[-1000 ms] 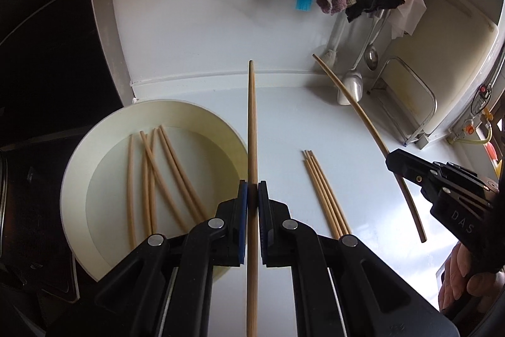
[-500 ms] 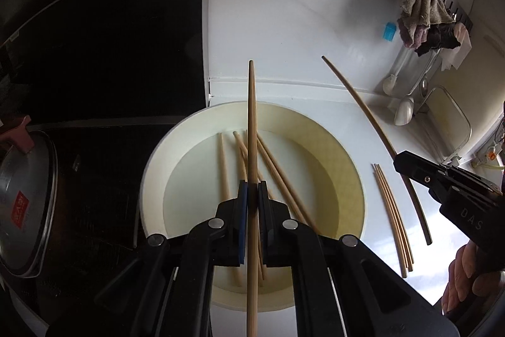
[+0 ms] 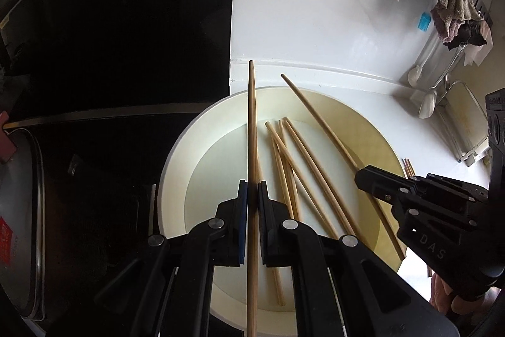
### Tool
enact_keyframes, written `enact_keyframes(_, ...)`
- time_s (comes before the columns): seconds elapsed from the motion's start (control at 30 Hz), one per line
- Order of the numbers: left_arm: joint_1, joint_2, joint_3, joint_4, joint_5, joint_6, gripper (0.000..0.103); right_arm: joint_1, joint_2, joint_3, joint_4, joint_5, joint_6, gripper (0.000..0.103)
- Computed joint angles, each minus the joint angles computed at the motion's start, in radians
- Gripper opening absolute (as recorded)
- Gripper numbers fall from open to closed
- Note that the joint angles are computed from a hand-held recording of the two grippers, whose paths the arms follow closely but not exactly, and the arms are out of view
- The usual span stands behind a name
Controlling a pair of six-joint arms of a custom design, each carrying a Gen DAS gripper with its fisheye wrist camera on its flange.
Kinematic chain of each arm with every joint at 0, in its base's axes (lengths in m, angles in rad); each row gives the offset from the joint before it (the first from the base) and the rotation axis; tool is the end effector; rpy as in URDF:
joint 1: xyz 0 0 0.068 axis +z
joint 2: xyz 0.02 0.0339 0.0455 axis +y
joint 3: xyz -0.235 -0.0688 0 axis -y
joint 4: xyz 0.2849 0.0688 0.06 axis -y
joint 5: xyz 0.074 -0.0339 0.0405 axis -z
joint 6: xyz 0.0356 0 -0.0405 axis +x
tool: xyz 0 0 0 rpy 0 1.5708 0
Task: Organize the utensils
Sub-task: 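Carry both held chopsticks over the white basin, then open both tools to release the chopsticks into the basin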
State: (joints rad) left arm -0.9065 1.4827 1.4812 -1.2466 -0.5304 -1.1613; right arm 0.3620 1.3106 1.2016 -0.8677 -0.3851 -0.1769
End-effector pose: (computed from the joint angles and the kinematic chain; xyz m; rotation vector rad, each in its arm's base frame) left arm 0.2099 -0.2389 0.3079 -0.4318 2.4917 -0.0024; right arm 0.2844 0.1220 0.2806 -0.8191 2.3988 0.5628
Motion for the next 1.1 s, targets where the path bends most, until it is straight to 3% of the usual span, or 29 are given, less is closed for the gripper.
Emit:
enact_keyframes(0.33,0.043,0.047,-0.046,0.077,0.082,0.026,0.007,0.019,0.078,-0.011,0.006,0.036,0.027,0.006)
enact_keyframes(0.93,0.059,0.102,-0.051,0.095,0.142,0.021,0.007,-0.005,0.16,0.024,-0.002,0.038,0.034,0.008)
enact_keyframes(1.0,0.056,0.104,-0.043,0.082,0.137,0.01,0.016,-0.01,0.155,0.023,0.0,0.039,0.037,0.014)
enact_keyframes(1.07,0.046,0.111,-0.024,0.06,0.114,-0.005,0.045,-0.018,0.144,0.019,0.004,0.033,0.038,0.018)
enact_keyframes(1.1,0.04,0.11,-0.017,0.047,0.098,-0.015,0.051,-0.023,0.137,0.018,0.006,0.029,0.038,0.019)
